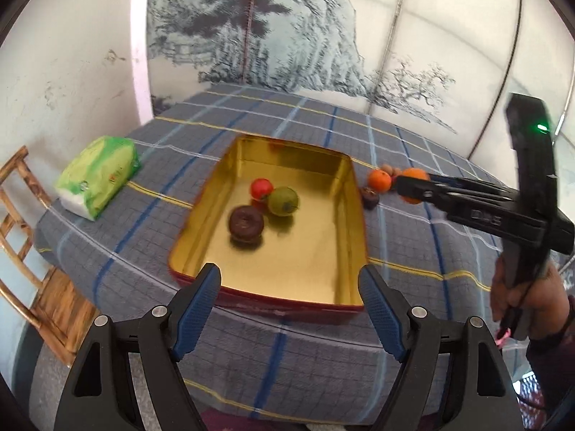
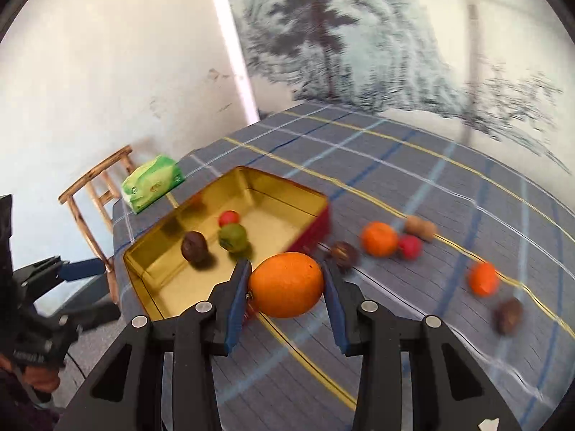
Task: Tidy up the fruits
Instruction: 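Carry the orange into the gold tray and open the right tool, then grasp the dark brown fruit on the tablecloth with the right tool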
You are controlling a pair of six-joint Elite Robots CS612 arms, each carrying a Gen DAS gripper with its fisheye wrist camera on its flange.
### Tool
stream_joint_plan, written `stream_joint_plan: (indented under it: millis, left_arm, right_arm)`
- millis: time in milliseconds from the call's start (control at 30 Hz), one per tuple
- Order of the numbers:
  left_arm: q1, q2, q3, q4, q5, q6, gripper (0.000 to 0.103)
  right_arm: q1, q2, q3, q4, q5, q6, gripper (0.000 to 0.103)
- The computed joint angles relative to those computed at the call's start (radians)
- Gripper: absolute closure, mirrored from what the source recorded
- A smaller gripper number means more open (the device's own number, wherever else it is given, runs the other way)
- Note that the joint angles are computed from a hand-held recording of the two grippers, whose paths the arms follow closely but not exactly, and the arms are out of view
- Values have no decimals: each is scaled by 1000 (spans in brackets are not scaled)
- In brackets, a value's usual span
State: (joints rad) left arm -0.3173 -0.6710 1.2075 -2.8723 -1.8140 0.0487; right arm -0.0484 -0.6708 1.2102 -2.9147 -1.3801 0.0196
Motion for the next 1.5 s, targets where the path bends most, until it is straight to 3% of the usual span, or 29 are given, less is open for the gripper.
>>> stream_joint_plan:
  millis: [500,900,1133,1367,1500]
  left_arm:
    - [11,23,-25,-24,113,-34,24]
    - [10,35,-33,-37,159,-19,24]
    - [9,37,-32,-44,160,-3,24]
    - [8,32,-2,-142,129,7,22]
    - [4,32,9,-185,109,0,21]
  right_arm:
    - [29,216,-435,404,-58,-78,66]
    - [38,315,-630,514,-62,-57,67]
    - [33,281,-552,401,-6,-14,66]
    - [-1,125,-218,91,22,73,64]
    - [-26,52,-55,25,-20,89,63]
